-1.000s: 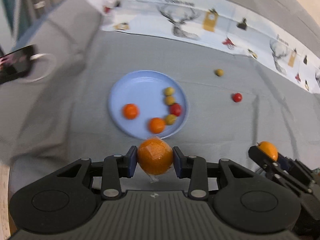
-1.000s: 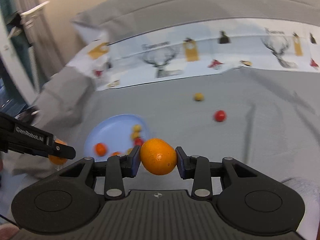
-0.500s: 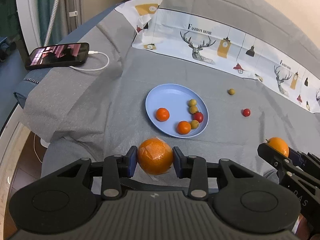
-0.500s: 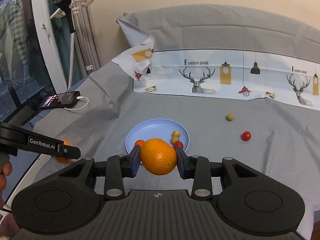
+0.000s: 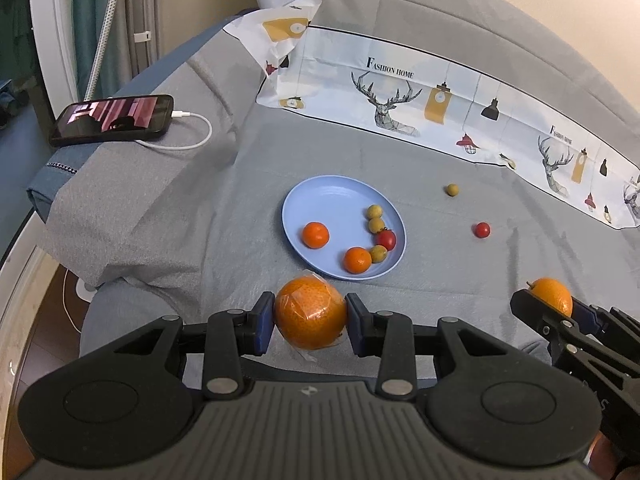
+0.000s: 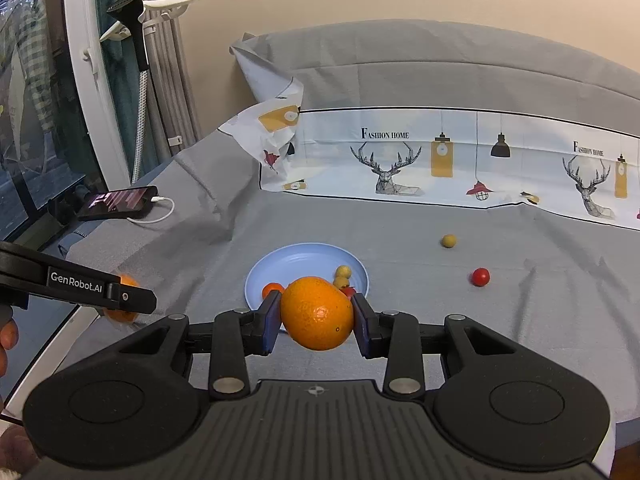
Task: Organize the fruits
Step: 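Carry both mandarins over the blue plate with both tools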
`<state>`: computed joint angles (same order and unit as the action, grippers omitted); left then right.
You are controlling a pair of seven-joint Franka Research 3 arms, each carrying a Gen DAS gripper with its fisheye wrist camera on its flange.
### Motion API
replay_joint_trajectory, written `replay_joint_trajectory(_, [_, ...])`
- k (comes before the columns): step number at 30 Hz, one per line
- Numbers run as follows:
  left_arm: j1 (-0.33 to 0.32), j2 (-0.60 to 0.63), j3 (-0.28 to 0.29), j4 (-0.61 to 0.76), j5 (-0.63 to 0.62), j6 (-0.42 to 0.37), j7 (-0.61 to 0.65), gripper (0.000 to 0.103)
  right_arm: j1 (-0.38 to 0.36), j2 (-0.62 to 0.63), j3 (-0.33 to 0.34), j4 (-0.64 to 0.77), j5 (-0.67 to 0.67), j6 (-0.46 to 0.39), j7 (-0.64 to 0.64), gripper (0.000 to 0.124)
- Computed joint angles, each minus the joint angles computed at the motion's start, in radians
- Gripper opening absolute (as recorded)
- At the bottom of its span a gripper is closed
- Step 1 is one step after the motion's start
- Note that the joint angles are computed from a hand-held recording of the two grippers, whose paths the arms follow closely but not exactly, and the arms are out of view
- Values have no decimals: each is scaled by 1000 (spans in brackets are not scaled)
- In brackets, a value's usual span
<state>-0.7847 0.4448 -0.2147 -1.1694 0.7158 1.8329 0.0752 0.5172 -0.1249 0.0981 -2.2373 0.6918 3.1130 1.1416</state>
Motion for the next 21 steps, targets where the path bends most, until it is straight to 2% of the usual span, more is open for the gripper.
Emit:
replay_joint_trajectory(7, [18, -3, -3, -14, -21, 12, 6, 41, -13, 11, 7, 10, -25, -20, 14, 39])
replay_joint_trajectory(14, [51, 6, -1, -17, -56, 27, 35, 41, -54, 58, 31, 50, -128, -46, 97, 39])
replay_joint_trajectory(21, [87, 78, 13, 65, -114, 25, 135, 41, -75, 149, 45, 126, -232, -71, 149, 39])
